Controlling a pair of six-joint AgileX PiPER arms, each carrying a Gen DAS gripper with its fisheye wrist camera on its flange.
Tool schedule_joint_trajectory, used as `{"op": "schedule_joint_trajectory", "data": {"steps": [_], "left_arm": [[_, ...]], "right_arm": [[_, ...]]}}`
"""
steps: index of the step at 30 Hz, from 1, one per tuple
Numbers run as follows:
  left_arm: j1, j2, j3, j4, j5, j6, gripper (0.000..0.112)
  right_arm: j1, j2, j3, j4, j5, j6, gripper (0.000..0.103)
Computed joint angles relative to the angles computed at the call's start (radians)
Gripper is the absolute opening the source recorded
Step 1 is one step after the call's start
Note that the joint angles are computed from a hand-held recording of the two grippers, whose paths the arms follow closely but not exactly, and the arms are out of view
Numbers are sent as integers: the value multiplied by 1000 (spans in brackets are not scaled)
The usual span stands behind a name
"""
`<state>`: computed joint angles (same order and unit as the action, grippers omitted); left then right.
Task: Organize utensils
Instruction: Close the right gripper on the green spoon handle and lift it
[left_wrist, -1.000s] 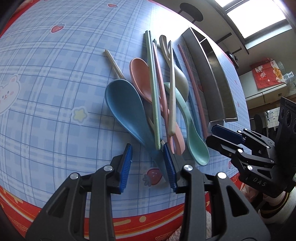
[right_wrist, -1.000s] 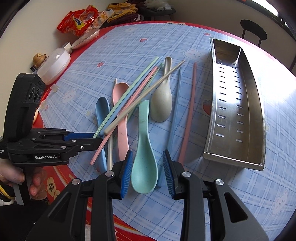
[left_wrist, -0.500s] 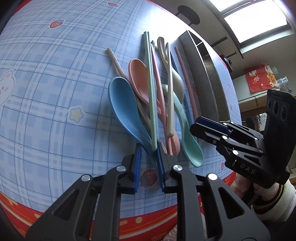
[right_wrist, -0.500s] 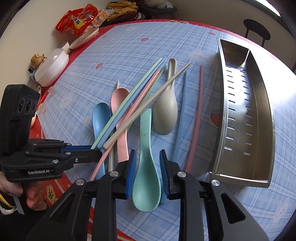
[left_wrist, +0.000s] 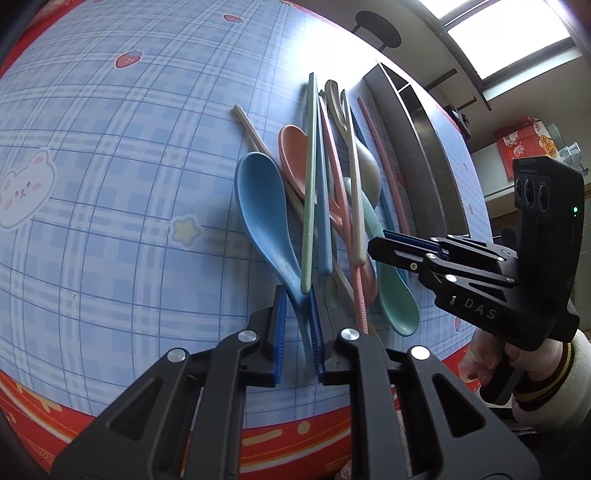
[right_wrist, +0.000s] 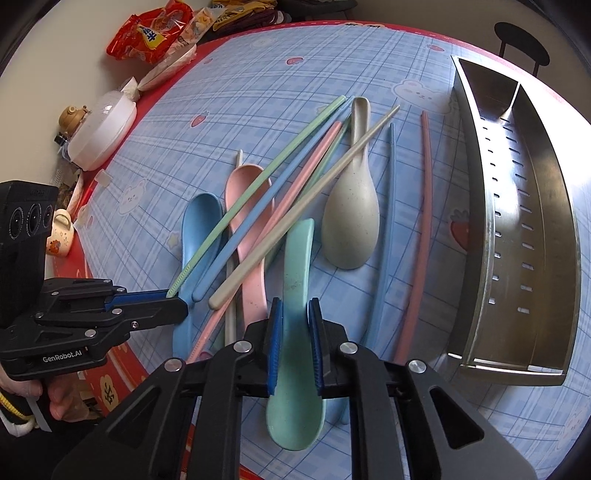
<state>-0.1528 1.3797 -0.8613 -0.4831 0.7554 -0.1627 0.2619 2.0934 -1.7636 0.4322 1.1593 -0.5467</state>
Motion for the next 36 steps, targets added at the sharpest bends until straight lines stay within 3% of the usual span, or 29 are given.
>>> {"op": "schedule_joint_trajectory", "data": {"steps": [6, 19, 23, 30, 36], "left_arm": [[-59, 26, -46, 91, 8, -69, 16], [-82, 68, -73, 92, -5, -60, 18], [-114, 97, -100, 157, 20, -121, 17], [-114, 59, -64, 251, 38, -193, 11], [-27, 2, 17, 153, 3, -116, 12]], "right_arm": [[-4, -38, 68, 13, -35, -3, 14], [-6, -20, 54, 30, -22, 19, 15], [-7, -17, 46, 25, -14, 38, 14], [-2, -46, 83, 28, -37, 24, 6], [6, -46, 96, 38, -54, 26, 7]]}}
